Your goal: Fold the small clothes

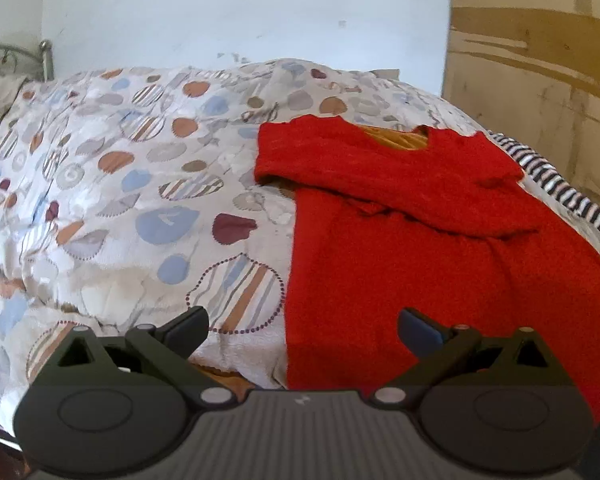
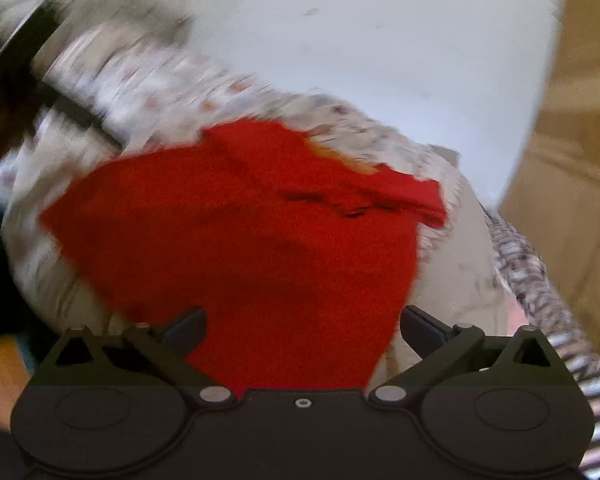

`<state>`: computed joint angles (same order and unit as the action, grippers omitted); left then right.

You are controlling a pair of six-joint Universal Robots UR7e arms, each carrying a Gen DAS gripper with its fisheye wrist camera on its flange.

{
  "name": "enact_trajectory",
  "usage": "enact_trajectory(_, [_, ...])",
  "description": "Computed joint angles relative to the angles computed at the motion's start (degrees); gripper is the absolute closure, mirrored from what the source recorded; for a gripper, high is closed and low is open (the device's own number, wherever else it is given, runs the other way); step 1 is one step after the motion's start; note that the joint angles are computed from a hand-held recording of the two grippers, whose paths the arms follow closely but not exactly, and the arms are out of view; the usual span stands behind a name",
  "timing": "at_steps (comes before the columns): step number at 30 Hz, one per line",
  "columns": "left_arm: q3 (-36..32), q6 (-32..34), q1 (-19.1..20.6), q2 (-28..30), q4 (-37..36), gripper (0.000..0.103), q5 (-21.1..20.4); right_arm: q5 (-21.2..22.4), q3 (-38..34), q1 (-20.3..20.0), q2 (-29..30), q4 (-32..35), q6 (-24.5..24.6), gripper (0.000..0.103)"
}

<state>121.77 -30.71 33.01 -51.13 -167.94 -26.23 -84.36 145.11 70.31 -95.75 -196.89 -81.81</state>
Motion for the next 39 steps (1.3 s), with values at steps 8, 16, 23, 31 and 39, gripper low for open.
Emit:
enact_trajectory(8, [0.2,4.3,-0.3,0.2,-1.3,0.001,-3.0,-5.9,3.9,2.7,9.7,-16.0,-12.6,0.001])
enact_trajectory(16, [0.5,5.0,-0.4,-0.5,-0.4,0.001,-4.2,-3.7,2.5,2.4,15.4,-27.0,-12.7,0.006])
enact_trajectory(23, [1.5,6.9,-0.9,-1.2,-2.6,0.0,-5.5,0.2,4.2,0.7,8.9,-14.9,-18.8,0.03])
enact_trajectory(31, [2.5,7.6,-1.7,-2.0,-2.6,0.0,-5.1,-1.8,5.4,1.4,10.0,-15.5,-24.8,0.05])
enact_trajectory(39, [3.9,6.8,-2.7,-3.4,-2.5,0.0,-7.5,0.6,5.0,1.4,8.8,-15.8,-23.5,0.076])
